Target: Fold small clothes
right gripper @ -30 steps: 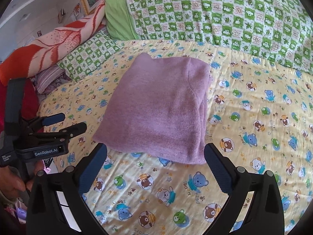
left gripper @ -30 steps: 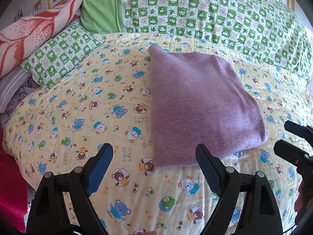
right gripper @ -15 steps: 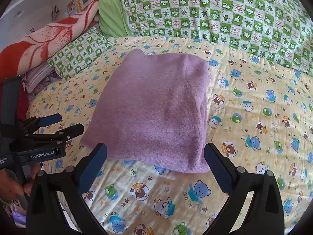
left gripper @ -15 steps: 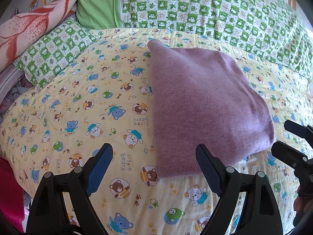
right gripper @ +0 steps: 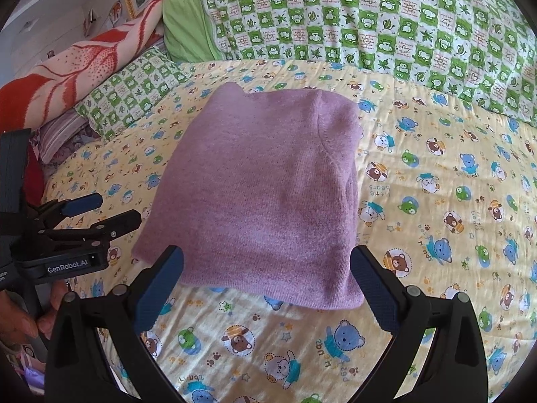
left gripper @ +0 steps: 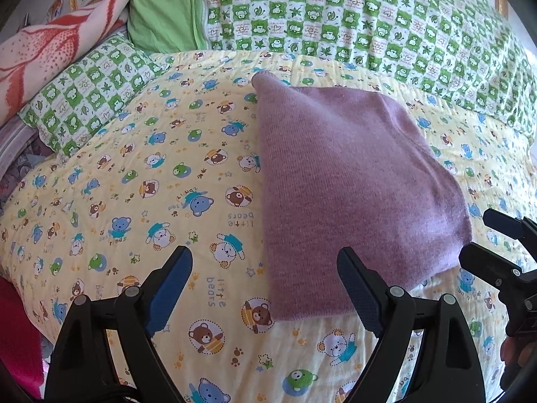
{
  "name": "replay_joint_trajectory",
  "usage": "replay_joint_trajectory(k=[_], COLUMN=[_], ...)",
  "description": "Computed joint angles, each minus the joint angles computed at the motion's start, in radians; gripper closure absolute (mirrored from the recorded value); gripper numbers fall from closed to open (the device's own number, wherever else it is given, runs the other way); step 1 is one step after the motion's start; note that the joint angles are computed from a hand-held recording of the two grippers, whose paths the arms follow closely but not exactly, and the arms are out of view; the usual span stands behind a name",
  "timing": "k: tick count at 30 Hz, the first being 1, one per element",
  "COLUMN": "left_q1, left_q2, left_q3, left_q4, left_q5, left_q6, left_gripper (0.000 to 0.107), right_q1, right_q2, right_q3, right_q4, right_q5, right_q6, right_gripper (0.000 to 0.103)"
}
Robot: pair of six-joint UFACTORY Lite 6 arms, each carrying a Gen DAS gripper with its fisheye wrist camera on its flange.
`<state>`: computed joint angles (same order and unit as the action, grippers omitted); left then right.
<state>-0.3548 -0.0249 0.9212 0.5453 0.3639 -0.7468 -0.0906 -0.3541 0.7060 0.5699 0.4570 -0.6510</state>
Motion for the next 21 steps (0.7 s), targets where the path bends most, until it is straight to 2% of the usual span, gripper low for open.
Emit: replay_joint_trajectory(k=[21], left_q1=[-0.018], left_q2=[0.035], left_q3=[0.053], left_q4=[-0.026], left_q5=[0.008], left_q6=[0.031], left_gripper=[0.018], right_q1=[-0.038], right_q2=[0.041], right_q3=[0.035], right_q4=[0.049], right_q5=[0.002], right_q6=[-0.05], right_gripper=[0.004])
